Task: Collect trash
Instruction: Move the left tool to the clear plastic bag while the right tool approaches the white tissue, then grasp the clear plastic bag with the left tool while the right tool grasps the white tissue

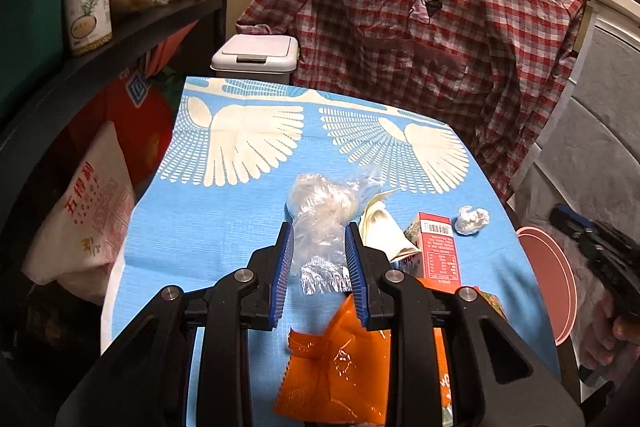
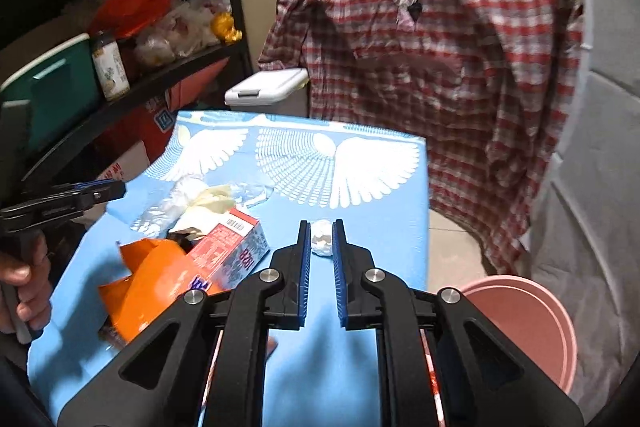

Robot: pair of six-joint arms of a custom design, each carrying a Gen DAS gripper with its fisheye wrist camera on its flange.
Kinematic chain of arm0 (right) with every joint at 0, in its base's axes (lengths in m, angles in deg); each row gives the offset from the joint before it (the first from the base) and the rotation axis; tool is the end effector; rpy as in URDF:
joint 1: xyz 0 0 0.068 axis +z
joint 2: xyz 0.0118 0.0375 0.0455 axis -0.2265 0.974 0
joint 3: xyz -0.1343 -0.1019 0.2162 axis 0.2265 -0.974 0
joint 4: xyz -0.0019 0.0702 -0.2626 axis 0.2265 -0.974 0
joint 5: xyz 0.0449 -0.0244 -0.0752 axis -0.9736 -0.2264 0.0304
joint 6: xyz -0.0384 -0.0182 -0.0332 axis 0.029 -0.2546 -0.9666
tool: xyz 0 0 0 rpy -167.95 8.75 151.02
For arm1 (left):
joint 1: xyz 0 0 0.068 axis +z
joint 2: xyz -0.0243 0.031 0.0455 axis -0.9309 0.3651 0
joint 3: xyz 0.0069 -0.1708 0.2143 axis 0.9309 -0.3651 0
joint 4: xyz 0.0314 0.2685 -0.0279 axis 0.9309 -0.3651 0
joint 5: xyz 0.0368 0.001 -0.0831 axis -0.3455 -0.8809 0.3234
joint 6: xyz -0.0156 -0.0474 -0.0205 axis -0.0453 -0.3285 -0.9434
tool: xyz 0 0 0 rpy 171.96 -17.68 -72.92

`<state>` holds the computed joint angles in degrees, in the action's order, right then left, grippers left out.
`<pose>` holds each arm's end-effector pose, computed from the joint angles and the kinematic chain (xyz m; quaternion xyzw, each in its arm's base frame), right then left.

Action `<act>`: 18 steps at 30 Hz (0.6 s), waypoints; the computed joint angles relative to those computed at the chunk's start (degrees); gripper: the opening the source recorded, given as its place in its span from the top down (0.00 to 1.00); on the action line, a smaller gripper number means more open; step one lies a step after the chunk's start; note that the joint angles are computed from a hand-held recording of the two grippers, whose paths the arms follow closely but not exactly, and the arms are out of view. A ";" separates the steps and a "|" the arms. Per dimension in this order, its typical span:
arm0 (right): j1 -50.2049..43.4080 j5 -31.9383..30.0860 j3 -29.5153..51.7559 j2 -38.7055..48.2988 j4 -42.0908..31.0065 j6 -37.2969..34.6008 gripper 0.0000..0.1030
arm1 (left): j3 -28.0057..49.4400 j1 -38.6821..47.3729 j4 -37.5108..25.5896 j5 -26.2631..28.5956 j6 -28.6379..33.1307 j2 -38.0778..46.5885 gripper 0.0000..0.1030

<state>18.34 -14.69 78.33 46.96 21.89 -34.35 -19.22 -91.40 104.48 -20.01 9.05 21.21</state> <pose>0.2624 0.1602 0.0884 -0.1759 0.8833 0.1493 0.4082 0.1967 -0.0723 0.1027 -0.0889 0.9119 -0.0486 0.3976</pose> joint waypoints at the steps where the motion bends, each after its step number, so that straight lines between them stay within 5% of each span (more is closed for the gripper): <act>1: -0.23 -0.52 1.38 2.09 0.01 0.11 0.84 | 0.28 0.23 0.57 -0.03 -0.04 1.01 0.74; 6: -1.58 -2.58 8.73 10.60 -1.39 0.89 0.63 | 1.19 3.34 5.68 2.45 0.45 7.47 0.65; 10: -2.57 -4.54 13.93 15.35 -3.57 1.59 0.61 | 1.96 5.49 9.20 4.58 0.13 11.87 0.52; 18: -2.54 -5.60 21.31 21.90 -8.37 1.76 0.60 | 5.52 6.73 10.74 7.25 -0.21 18.71 0.50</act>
